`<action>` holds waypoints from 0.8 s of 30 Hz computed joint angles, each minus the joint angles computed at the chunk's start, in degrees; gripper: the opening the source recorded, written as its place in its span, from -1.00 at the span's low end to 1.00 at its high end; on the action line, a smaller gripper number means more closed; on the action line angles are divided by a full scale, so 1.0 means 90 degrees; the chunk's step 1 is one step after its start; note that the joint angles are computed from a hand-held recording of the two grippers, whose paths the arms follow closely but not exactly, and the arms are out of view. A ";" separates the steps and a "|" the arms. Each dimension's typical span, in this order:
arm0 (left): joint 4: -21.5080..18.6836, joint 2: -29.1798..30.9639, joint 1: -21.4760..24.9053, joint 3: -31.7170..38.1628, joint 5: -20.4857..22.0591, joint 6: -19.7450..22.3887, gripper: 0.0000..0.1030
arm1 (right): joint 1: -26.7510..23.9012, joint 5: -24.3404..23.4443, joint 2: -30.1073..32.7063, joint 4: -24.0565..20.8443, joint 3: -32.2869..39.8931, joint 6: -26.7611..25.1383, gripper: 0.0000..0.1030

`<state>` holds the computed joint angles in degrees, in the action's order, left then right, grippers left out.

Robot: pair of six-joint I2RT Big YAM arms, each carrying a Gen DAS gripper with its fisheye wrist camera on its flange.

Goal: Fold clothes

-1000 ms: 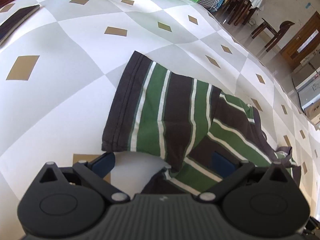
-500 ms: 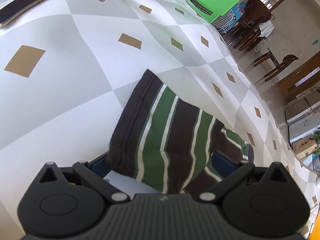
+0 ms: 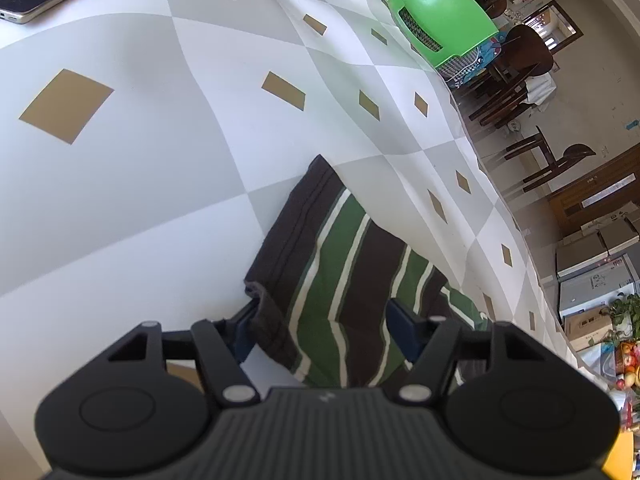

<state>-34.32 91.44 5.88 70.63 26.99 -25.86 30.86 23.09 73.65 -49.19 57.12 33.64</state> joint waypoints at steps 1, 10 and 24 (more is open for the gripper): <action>0.0036 0.0001 0.0008 -0.0009 0.0002 -0.0066 0.20 | -0.0002 -0.0004 0.0007 0.0001 0.0006 -0.0005 0.32; 0.0360 -0.0123 -0.0034 -0.0144 -0.0200 -0.0200 -0.45 | -0.0013 -0.0037 0.0036 0.0009 0.0033 -0.0051 0.35; 0.0561 -0.0267 -0.0057 -0.0275 0.0314 -0.0559 -0.72 | -0.0028 -0.0057 0.0081 -0.0041 0.0090 -0.0049 0.36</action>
<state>-29.27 89.04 5.37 68.15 29.81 -30.90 30.61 22.57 74.38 -49.56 57.93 33.19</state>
